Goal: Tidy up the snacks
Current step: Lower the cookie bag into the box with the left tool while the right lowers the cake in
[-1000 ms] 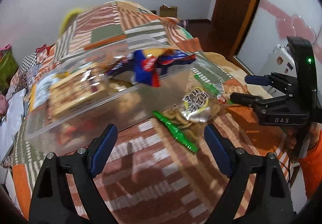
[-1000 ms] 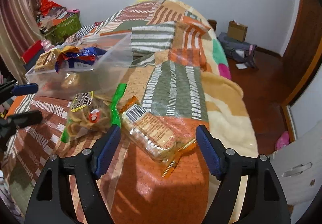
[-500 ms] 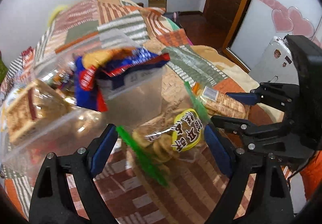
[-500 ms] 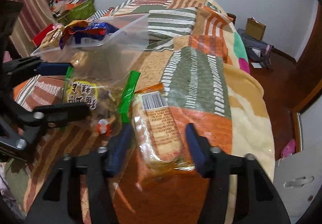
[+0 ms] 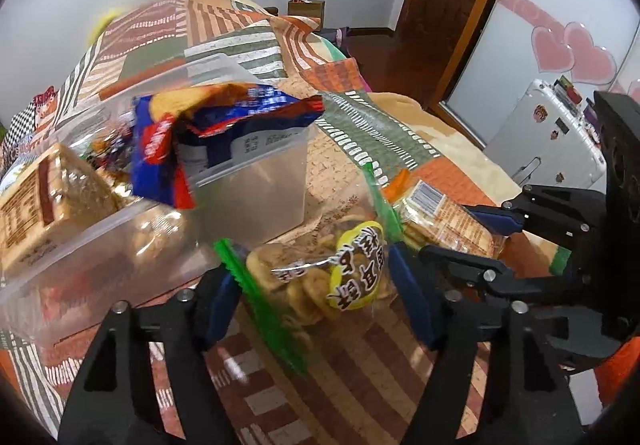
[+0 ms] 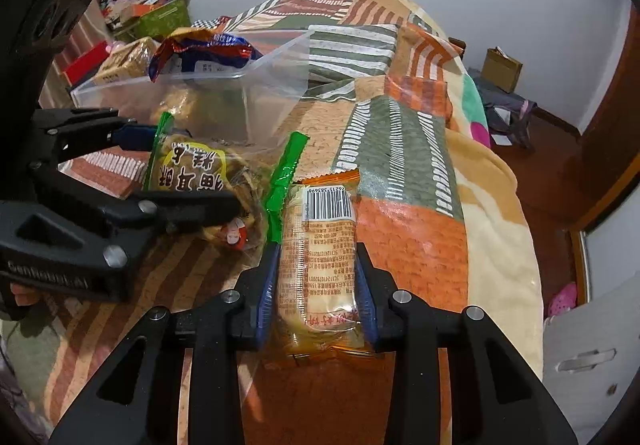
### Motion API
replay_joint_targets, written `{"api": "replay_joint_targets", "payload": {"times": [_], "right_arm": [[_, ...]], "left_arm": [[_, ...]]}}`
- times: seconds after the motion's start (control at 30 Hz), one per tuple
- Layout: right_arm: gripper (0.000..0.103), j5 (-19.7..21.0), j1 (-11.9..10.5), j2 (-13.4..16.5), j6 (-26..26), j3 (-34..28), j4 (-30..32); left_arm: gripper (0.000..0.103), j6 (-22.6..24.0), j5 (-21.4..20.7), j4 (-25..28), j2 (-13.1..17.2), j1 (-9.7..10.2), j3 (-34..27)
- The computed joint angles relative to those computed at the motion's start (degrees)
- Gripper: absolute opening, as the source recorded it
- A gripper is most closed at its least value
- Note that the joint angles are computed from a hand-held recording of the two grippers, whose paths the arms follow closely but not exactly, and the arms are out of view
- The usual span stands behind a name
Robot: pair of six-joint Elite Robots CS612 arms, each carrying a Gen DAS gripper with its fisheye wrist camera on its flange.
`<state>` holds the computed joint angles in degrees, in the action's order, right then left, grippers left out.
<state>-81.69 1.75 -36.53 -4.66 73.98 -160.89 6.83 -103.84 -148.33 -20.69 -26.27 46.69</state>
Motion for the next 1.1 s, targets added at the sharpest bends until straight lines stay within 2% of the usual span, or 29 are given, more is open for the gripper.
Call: {"api": "replay_joint_targets", "payload": {"times": [0.23,0.47,0.67,0.87,1.1], "right_arm": [[0.032,0.25,0.27,-0.89,1.11,0.91,-2.12],[0.032,1.02,0.82,-1.81,1.54,1.74,-4.28],[0.032,1.5,1.28,-2.38,2.37,1.76,-7.03],[0.032,1.68,1.73,-2.32,3.29,0.73,-8.78],[0.032,2.17,2.01,-1.03,4.52,-2.34,-9.41]], "left_arm": [[0.056,0.47,0.41,-4.42,-2.8,0.41,5.06],[0.052,0.67,1.71,-10.93,-6.64,0.93,12.14],[0.052,-1.42,1.4,-16.01,-9.37,2.06,16.28],[0.052,-4.29,1.08,-21.67,-11.18,3.33,18.45],[0.052,-7.62,2.82,-25.02,-11.0,4.76,16.86]]}}
